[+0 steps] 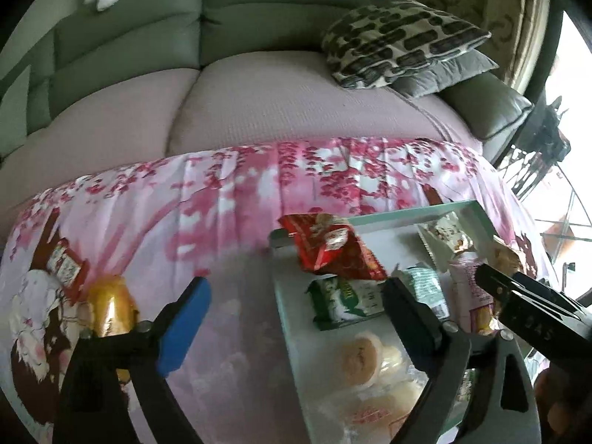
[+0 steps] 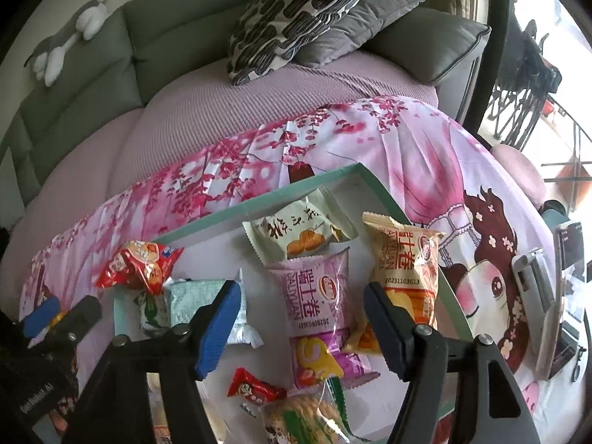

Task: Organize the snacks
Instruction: 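Move both tools back to the remaining snacks beside the tray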

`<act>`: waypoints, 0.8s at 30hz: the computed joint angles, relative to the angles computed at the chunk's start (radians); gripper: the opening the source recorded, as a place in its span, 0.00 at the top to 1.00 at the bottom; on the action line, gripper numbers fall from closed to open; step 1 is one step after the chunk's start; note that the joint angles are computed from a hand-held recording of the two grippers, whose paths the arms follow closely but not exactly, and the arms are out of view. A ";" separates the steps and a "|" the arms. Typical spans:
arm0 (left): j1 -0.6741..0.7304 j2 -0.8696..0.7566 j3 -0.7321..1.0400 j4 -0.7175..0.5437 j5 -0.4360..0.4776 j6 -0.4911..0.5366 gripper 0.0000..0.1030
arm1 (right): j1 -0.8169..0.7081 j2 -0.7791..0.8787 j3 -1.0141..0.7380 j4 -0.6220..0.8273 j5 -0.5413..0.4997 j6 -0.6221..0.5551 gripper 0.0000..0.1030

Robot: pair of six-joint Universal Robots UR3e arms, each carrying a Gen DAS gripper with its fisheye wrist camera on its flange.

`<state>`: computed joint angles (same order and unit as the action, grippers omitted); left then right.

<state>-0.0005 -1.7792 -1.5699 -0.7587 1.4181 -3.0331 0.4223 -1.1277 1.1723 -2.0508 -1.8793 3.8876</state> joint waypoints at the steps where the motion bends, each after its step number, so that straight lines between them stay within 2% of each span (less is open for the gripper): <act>1: 0.002 0.004 -0.008 0.009 0.011 -0.003 0.09 | 0.002 0.002 -0.006 0.011 -0.001 -0.002 0.29; 2: 0.002 0.006 -0.017 0.019 0.026 -0.007 0.09 | 0.003 0.003 -0.009 0.016 0.000 -0.004 0.28; 4: 0.002 0.005 -0.024 0.023 0.057 -0.014 0.07 | 0.005 0.005 -0.010 0.020 0.001 -0.007 0.15; 5: 0.004 0.003 -0.026 0.020 0.067 -0.017 0.03 | 0.006 0.006 -0.009 0.019 -0.001 -0.006 0.07; 11: 0.050 0.038 -0.062 0.026 0.046 -0.018 0.01 | 0.009 0.014 -0.016 0.010 -0.002 -0.021 0.06; 14: 0.101 0.081 -0.091 0.018 0.027 -0.001 0.01 | 0.021 0.034 -0.045 0.012 -0.011 -0.018 0.00; 17: 0.170 0.126 -0.115 0.006 0.011 0.019 0.01 | 0.039 0.054 -0.084 0.006 -0.014 -0.022 0.00; 20: 0.282 0.175 -0.140 -0.016 -0.020 0.048 0.01 | 0.071 0.101 -0.170 0.001 -0.013 -0.027 0.00; 24: 0.451 0.214 -0.162 -0.037 -0.047 0.078 0.01 | 0.131 0.240 -0.405 0.033 0.014 -0.064 0.00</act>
<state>0.4509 -1.5649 -1.7316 -0.7958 1.3715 -2.9553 0.5537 -0.8881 0.7677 -2.0176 -1.8651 3.8233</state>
